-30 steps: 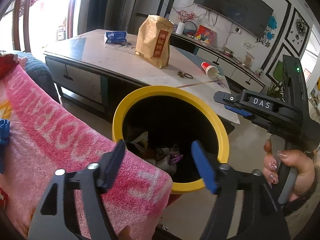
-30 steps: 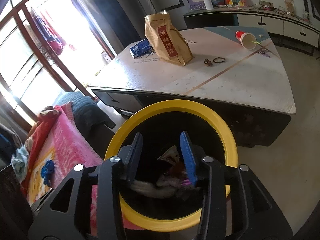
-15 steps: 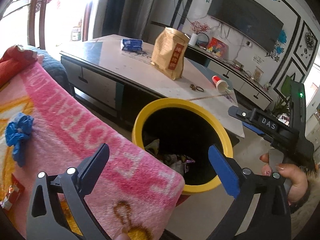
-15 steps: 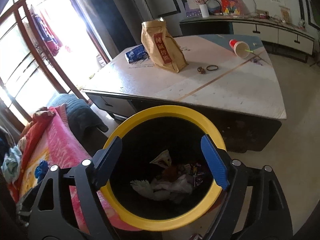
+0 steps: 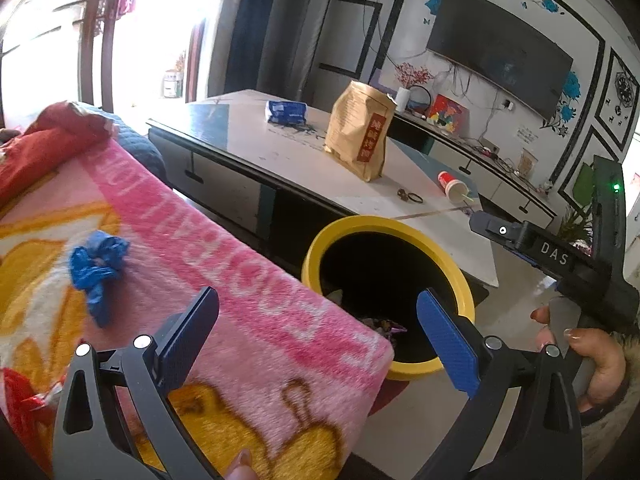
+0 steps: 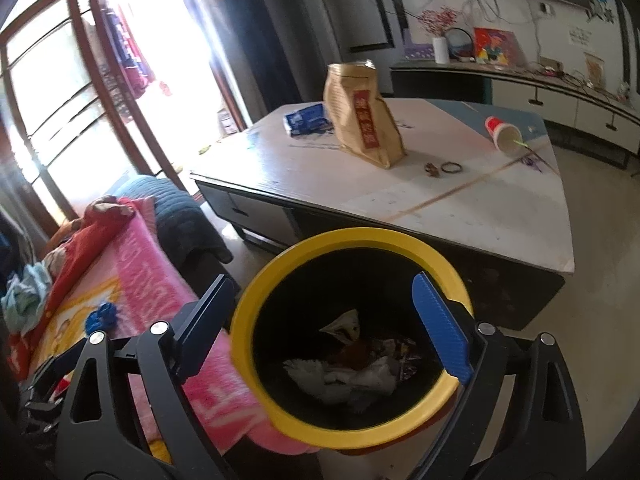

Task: Collect trash
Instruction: 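Move both open tools back over the trash on the bed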

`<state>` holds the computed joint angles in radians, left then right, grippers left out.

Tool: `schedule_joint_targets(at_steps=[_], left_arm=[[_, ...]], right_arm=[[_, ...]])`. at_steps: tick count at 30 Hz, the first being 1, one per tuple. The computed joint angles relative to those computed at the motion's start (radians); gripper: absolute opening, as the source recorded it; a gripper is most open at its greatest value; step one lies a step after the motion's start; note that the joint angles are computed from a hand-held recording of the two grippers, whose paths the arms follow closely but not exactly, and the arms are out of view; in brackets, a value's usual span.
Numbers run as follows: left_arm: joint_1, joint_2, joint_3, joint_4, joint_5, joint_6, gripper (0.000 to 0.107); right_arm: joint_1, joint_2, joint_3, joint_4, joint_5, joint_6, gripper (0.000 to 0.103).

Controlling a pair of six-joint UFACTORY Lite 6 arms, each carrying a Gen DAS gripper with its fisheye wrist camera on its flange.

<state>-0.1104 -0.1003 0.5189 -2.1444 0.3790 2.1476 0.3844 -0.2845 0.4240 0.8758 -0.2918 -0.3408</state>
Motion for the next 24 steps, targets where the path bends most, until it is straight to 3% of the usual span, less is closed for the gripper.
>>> schedule_joint_targets(at_steps=[10, 24], left_arm=[[0.196, -0.173, -0.108, 0.231, 0.053, -0.165, 0.096], [0.539, -0.287, -0.160, 0.503, 0.197, -0.303, 0.096]], right_arm=[[0.243, 0.009, 0.065, 0.351, -0.092, -0.306, 0.083], [0.466, 0.107, 0.162, 0.479, -0.181, -0.383, 0.084]])
